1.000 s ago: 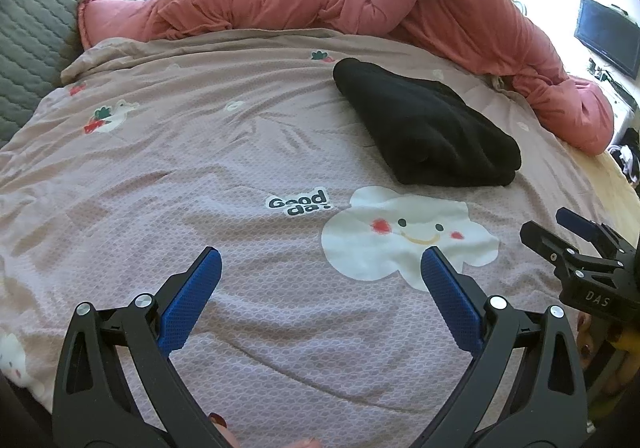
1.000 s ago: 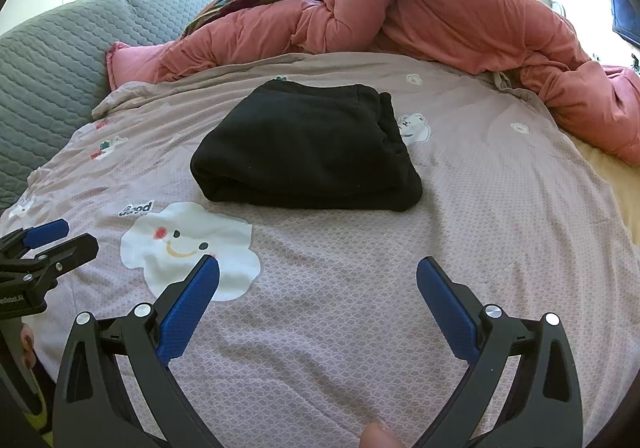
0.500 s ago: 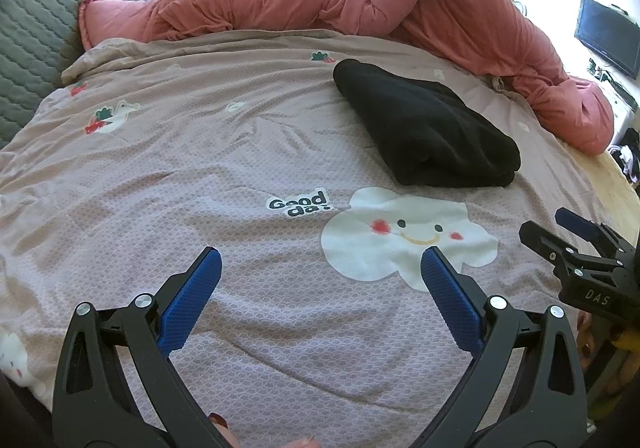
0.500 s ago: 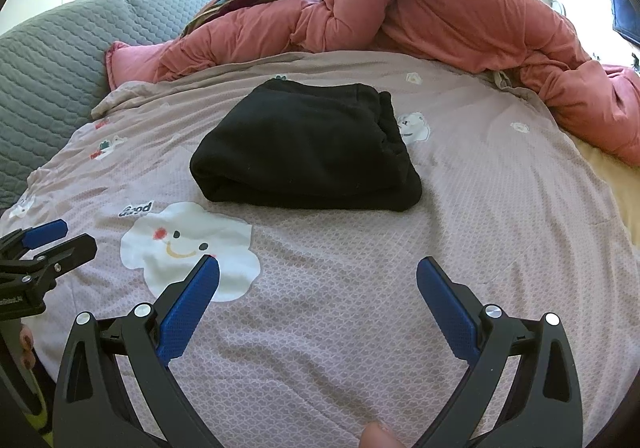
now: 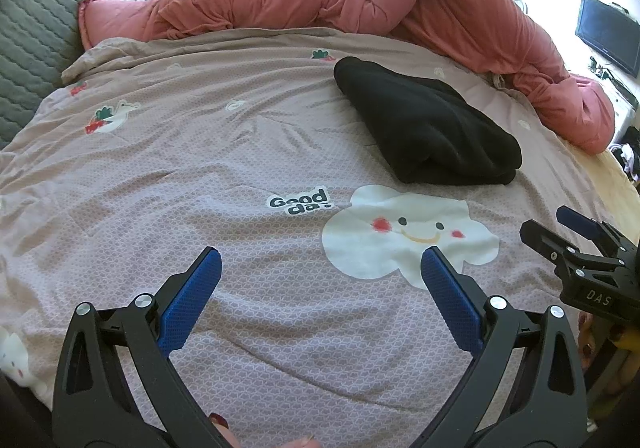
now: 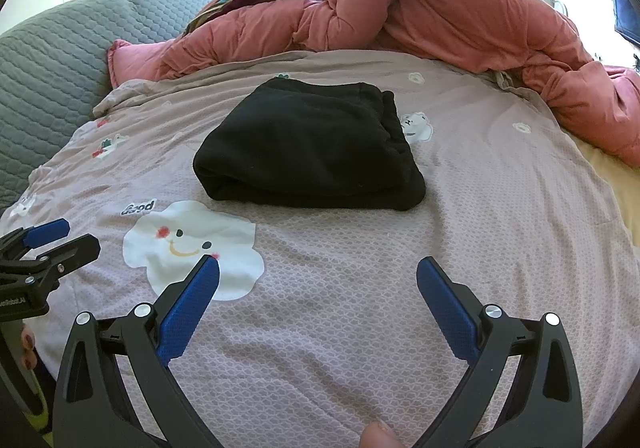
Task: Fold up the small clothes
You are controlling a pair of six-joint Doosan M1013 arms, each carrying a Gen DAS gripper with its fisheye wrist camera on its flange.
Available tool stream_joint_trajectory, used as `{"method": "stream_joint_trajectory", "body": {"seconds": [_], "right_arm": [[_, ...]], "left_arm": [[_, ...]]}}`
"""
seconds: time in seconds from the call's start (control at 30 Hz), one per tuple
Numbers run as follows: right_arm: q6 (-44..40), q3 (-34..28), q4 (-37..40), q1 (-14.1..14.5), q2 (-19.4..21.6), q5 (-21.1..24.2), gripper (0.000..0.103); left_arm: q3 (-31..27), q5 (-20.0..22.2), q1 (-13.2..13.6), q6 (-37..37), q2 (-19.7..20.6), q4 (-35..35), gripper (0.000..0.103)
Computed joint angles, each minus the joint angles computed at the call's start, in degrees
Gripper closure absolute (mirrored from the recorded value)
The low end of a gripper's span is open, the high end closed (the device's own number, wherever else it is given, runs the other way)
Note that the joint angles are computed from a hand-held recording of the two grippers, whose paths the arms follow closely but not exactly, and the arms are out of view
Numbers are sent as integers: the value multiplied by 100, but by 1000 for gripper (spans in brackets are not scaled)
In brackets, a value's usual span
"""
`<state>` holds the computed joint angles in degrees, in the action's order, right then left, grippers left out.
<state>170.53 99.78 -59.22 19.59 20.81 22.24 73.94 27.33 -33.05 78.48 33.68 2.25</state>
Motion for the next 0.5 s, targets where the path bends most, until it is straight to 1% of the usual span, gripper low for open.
{"method": "stream_joint_trajectory", "body": {"seconds": [0.5], "right_arm": [[-15,28,35,-1,-18,-3,5]], "left_arm": [[10,49,-23,-176,-11,202,10]]}}
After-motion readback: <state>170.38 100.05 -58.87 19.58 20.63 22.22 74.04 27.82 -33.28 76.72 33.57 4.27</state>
